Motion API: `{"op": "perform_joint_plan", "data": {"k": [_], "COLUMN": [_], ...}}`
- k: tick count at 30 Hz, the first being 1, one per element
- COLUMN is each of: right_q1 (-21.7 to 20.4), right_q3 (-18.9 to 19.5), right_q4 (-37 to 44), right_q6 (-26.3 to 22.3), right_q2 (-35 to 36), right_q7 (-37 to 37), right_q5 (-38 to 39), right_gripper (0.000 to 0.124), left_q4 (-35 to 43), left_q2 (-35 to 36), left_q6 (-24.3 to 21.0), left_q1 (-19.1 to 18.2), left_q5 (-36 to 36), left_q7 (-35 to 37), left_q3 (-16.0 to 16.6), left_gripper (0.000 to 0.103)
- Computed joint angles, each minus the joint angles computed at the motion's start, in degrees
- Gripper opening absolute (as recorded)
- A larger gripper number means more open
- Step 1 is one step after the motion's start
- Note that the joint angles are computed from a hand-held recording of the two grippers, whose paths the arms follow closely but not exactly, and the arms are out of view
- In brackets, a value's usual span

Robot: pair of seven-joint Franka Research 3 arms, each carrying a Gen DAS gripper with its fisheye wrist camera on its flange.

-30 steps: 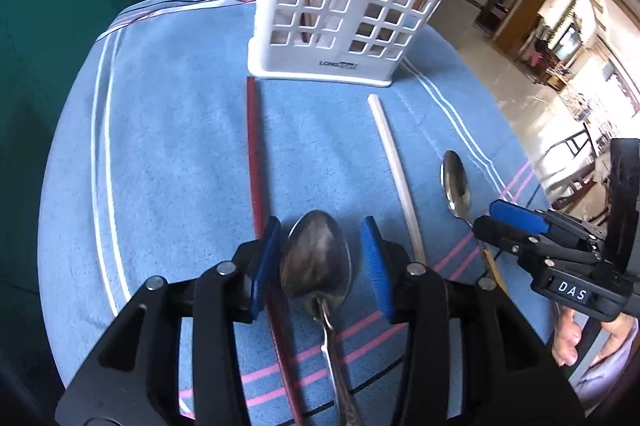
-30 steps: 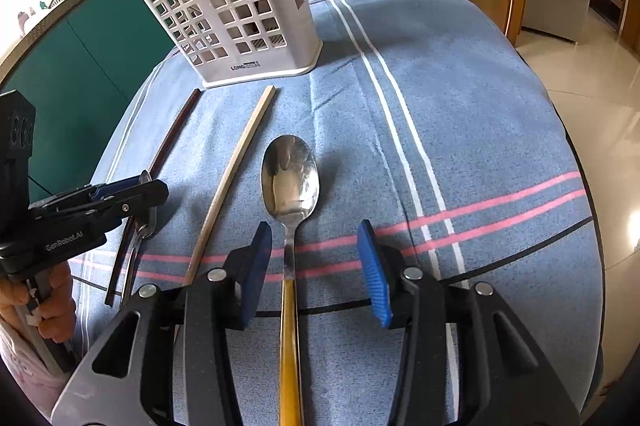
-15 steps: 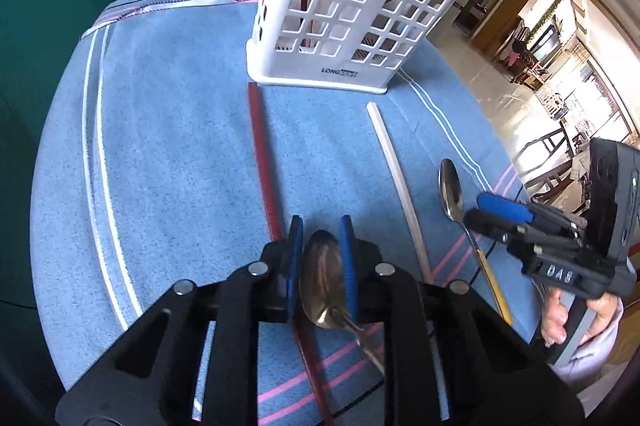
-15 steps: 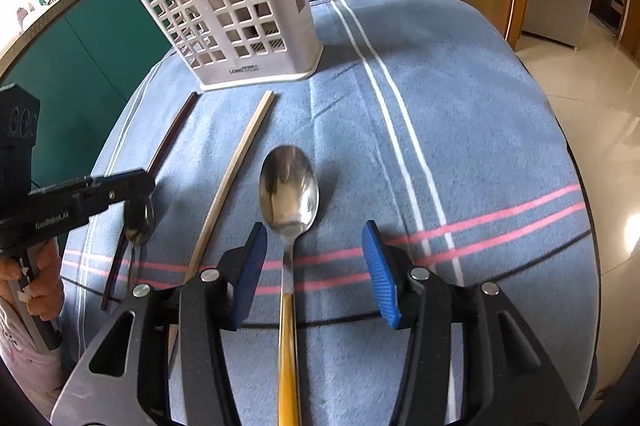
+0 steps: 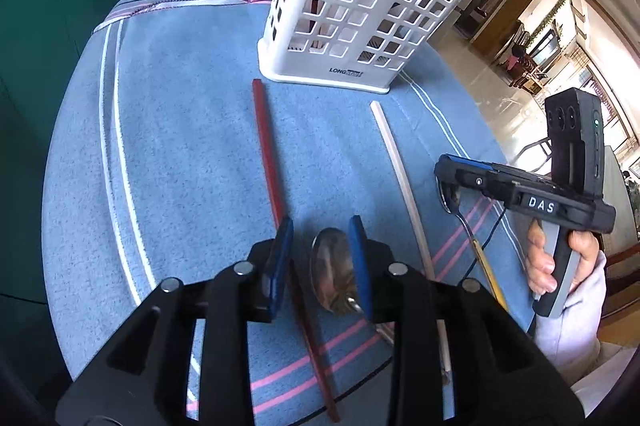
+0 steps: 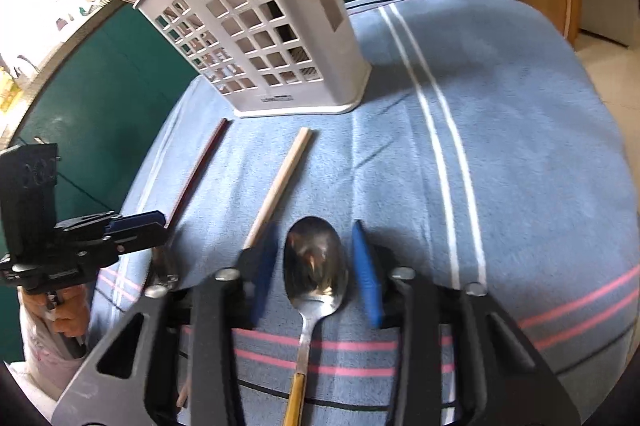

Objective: Organize utensils
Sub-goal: 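Grasp a steel spoon with the left tool while the right tool holds its spoon, then lift both spoons over the white holder and open both tools to drop them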

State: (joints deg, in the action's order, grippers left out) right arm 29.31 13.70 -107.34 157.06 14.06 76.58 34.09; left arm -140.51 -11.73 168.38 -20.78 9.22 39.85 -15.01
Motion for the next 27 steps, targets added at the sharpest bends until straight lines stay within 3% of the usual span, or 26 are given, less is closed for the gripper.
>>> {"op": "perform_joint_plan", "data": {"k": [3, 10, 12, 14, 19, 27], "right_q1": [-0.84, -0.89, -0.88, -0.94, -1.34, -1.76], "right_q3": [0.80, 0.58, 0.43, 0.34, 0.41, 0.55], "right_q4": [-0.11, -1.74, -2.29, -3.27, -4.49, -3.20], "right_q6": [-0.41, -0.44, -0.37, -0.26, -0.35, -1.17], "right_q2": [-0.28, -1.72, -2.14, -2.85, -3.61, -2.44], "right_q7": [-2.74, -5.16, -5.45, -5.76, -7.98, -11.30], "right_q5": [2.52, 4.41, 4.89, 5.71, 9.00, 11.91], "right_gripper": [0.014, 0.006, 0.005, 0.005, 0.005, 0.015], "left_q4": [-0.44, -0.18, 0.54, 0.94, 1.03, 1.77], "left_q2": [0.03, 1.18, 2.40, 2.96, 2.79, 2.92], "left_q6": [1.01, 2.22, 2.35, 2.15, 2.49, 1.79], "left_q1": [-0.72, -3.28, -3.67, -3.26, -1.54, -0.40], "left_q5": [-1.32, -6.44, -8.08, -8.60, -6.49, -3.00], "left_q7": [1.19, 6.41, 7.75, 7.68, 5.19, 2.02], "left_q3": [0.72, 2.47, 2.67, 2.17, 0.47, -0.09], "left_gripper": [0.030, 0.033, 0.031, 0.019, 0.008, 0.006]}}
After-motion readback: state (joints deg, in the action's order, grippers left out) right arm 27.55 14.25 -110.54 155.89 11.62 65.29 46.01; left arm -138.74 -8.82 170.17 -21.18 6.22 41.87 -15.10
